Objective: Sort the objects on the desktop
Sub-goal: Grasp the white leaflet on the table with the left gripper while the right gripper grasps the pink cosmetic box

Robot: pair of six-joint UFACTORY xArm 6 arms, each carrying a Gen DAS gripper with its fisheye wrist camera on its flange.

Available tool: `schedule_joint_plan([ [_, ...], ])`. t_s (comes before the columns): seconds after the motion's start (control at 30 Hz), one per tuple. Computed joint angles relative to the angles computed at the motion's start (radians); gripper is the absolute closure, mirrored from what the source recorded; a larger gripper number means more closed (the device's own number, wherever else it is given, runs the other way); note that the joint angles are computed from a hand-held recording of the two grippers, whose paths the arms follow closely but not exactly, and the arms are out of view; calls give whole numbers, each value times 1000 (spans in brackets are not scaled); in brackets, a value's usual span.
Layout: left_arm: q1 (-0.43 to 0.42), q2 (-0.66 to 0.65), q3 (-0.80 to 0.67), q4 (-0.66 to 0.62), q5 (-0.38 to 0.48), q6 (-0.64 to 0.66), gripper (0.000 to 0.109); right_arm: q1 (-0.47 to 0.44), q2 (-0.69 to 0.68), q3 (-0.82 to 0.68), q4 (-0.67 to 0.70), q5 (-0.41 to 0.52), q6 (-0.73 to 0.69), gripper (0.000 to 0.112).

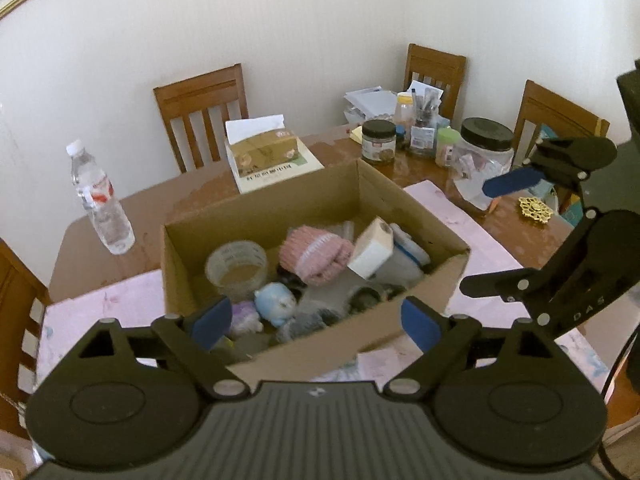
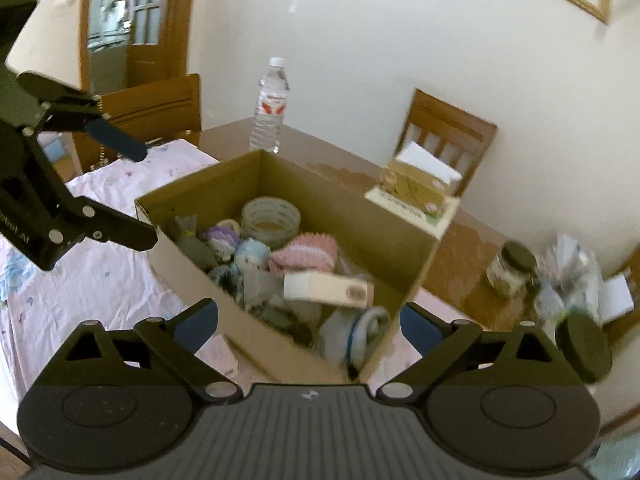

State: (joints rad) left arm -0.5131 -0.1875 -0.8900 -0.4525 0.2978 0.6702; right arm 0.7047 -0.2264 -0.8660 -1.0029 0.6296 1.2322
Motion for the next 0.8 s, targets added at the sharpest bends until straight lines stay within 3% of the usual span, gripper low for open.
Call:
schedule_joint_plan([
  [0.37,-78,-1,82,132,-35,-222,17,99,-147,146,28,146,173,12],
  [0.5,-96,33,86,155,-29,-280,17,115,-180,187,52,159,209,12],
  [0.67,-94,90,88,306,-61,-440,18,126,-216,222,78,184,222,12],
  [0.8,-90,146,71,340,-70,-490,27,134,-240,237,85,202,228,12],
])
